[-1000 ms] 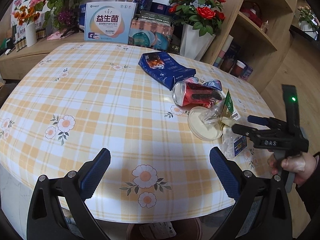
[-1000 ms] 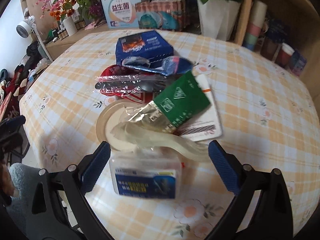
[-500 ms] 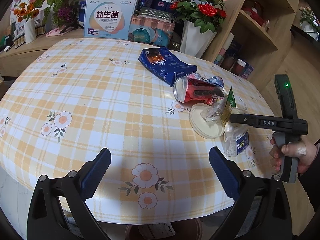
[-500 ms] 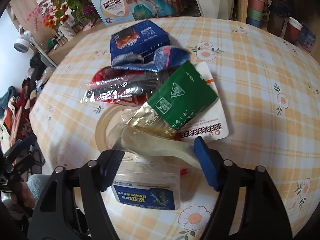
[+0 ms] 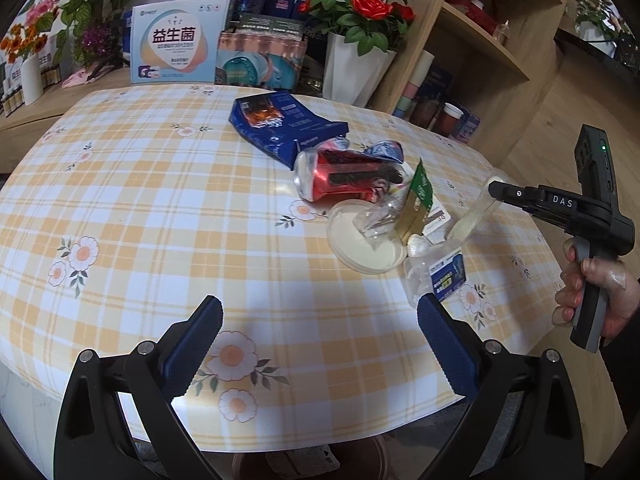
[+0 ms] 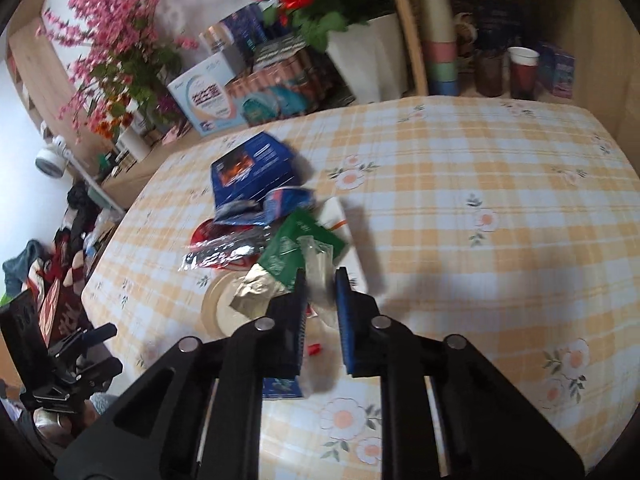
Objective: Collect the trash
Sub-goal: 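Reach into the pile and grasp the clear plastic fork with the right tool, then grasp the clear plastic box with blue label with the left tool while the right tool holds the fork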
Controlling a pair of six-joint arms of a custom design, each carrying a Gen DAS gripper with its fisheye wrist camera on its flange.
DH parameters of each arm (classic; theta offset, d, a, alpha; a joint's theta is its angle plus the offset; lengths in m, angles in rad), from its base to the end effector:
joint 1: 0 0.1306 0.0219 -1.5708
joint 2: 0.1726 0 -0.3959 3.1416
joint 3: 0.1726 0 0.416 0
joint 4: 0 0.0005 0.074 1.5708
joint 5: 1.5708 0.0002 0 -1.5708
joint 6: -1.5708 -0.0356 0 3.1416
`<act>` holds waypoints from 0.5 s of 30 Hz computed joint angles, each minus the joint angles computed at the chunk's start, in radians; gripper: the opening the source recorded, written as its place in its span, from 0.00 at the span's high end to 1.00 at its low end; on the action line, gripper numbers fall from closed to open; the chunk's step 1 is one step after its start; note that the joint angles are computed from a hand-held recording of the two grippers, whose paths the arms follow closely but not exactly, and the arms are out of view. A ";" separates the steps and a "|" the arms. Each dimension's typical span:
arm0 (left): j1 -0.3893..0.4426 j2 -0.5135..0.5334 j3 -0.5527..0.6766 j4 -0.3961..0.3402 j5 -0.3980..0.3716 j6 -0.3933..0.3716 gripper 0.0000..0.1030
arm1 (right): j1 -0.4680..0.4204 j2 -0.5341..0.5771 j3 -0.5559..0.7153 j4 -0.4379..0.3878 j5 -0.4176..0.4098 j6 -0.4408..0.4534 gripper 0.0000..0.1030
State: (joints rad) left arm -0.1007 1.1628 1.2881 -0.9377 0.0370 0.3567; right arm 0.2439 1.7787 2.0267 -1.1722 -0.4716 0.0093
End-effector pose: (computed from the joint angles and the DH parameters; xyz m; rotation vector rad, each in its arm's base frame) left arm 0.4152 -0.0438 0.4879 -0.2886 2.3809 -0.2599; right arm 0.6131 0.1687 0.5158 -0.5093 2.4260 0.6865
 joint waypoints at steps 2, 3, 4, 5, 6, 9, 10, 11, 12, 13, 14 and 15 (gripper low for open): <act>-0.011 0.010 0.005 0.006 0.019 0.000 0.12 | -0.020 -0.028 -0.042 0.033 -0.008 -0.033 0.86; -0.017 0.019 0.009 0.010 0.039 -0.007 0.17 | -0.029 -0.041 -0.064 0.047 -0.013 -0.044 0.86; -0.024 0.029 0.014 0.014 0.059 -0.019 0.21 | -0.038 -0.059 -0.090 0.065 -0.013 -0.058 0.86; -0.036 0.046 0.026 0.014 0.078 -0.040 0.22 | -0.043 -0.069 -0.106 0.075 -0.015 -0.066 0.86; -0.046 0.056 0.031 0.016 0.086 -0.056 0.23 | -0.049 -0.078 -0.120 0.082 -0.019 -0.075 0.86; -0.087 0.107 0.073 0.025 0.102 -0.132 0.23 | -0.064 -0.093 -0.139 0.077 -0.037 -0.088 0.86; -0.103 0.127 0.088 0.027 0.095 -0.163 0.23 | -0.066 -0.096 -0.142 0.074 -0.040 -0.087 0.86; -0.124 0.149 0.106 0.025 0.066 -0.201 0.22 | -0.069 -0.099 -0.143 0.069 -0.042 -0.084 0.86; -0.139 0.166 0.117 0.025 0.046 -0.231 0.21 | -0.071 -0.102 -0.142 0.064 -0.046 -0.081 0.86; -0.153 0.185 0.128 0.027 0.038 -0.260 0.18 | -0.073 -0.103 -0.140 0.057 -0.050 -0.077 0.86; -0.163 0.197 0.132 0.030 0.030 -0.278 0.18 | -0.074 -0.102 -0.137 0.051 -0.053 -0.074 0.86; -0.177 0.215 0.139 0.033 0.008 -0.308 0.17 | -0.075 -0.104 -0.136 0.046 -0.057 -0.072 0.86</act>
